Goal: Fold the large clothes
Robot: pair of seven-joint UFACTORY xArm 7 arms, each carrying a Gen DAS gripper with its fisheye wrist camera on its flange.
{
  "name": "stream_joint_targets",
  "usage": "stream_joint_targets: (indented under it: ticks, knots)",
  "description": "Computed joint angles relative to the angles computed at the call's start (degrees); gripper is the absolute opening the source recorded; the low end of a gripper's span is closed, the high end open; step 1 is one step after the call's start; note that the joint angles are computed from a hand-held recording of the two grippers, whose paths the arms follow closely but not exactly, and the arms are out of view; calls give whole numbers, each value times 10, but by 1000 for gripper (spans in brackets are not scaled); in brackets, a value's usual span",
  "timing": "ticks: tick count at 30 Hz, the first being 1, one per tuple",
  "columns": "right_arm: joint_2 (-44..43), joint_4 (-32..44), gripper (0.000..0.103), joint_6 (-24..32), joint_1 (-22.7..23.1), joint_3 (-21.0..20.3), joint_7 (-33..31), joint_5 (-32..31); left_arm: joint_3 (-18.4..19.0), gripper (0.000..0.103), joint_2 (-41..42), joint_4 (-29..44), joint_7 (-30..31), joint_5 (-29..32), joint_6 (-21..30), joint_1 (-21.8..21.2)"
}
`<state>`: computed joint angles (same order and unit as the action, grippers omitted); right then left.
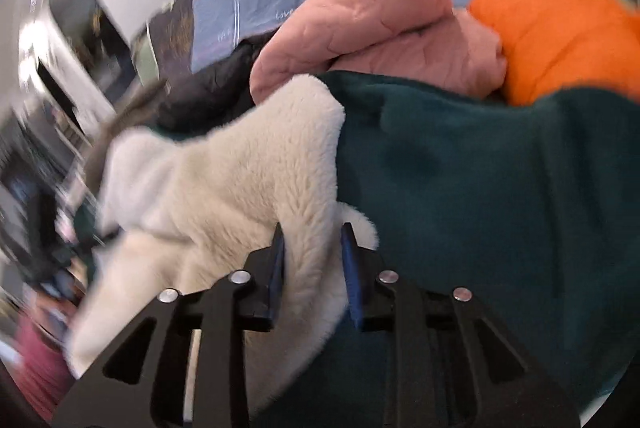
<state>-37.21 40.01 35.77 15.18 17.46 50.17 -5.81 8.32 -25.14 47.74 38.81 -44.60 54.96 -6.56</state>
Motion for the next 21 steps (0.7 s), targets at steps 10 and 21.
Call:
stream_joint_targets:
  ticks: [10,21]
  knots:
    - [101,105,40,-92,-40,34,3,-75,-23,36,-71,39,-8,7,-85,-86]
    - [219,146,31,-21,-62,35,55,-257,-95,33,75,32,-88,117,-249,-95]
